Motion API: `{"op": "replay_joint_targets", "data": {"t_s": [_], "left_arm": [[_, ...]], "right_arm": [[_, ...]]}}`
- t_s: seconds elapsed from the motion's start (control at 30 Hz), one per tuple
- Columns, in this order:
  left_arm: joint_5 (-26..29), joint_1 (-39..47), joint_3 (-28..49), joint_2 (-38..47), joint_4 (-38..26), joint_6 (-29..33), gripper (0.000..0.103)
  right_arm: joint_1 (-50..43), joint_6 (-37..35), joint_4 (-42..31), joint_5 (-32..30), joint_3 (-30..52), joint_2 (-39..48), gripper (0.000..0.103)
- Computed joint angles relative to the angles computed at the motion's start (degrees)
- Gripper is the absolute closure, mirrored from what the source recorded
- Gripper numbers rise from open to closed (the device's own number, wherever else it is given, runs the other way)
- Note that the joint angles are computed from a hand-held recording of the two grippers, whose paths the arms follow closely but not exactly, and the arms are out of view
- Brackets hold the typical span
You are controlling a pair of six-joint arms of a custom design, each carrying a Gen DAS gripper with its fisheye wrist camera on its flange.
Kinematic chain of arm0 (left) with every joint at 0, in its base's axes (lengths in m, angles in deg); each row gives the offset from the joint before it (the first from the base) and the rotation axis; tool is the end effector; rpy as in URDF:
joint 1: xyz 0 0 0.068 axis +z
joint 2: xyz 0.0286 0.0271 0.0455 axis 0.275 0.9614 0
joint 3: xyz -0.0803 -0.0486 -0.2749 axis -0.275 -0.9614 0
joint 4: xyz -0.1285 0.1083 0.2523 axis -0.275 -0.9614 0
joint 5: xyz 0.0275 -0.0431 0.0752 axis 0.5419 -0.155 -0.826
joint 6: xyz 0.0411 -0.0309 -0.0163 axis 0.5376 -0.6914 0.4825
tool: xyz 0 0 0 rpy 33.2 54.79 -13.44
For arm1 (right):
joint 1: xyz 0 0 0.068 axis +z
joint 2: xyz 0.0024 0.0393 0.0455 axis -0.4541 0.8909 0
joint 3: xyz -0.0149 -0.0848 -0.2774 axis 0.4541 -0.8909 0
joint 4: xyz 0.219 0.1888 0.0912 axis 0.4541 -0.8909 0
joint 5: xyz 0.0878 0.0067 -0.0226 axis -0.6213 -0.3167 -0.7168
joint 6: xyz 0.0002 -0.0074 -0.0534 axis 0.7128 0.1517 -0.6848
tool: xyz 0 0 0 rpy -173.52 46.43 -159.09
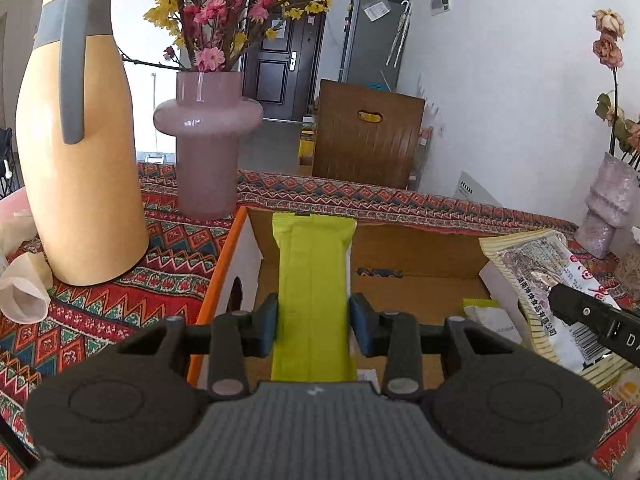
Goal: Organize snacks
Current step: 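Lift both snacks into the cardboard box and open both grippers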
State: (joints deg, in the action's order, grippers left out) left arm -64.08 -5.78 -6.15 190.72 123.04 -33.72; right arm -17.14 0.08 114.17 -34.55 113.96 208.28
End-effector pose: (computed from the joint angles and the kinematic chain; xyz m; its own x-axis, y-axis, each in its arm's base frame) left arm 0.2743 -0.0885 0.0197 -0.4594 -0.2959 -0.8375 -0.3803 0.9176 -0.1156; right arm 0.3561 0.0765 0.0023 -0.4446 -0.0068 -0.8957 -0.4850 0.8426 0.2343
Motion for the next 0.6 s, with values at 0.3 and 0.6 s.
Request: {"op": "replay_joint_targets", "data": {"t_s": [0.3, 0.6], "left_arm": [[-9.2, -3.8, -3.5, -1.0, 5.7, -2.3, 0.0], [-9.2, -3.5, -3.9, -1.6, 5.1, -4.0, 0.0]], "right_arm": [[-0.4, 1.1, 2.0, 0.5, -1.5, 0.1, 0.017], [-0.7, 2.1, 6.9, 0.9, -3.5, 0.6, 0.0]]}}
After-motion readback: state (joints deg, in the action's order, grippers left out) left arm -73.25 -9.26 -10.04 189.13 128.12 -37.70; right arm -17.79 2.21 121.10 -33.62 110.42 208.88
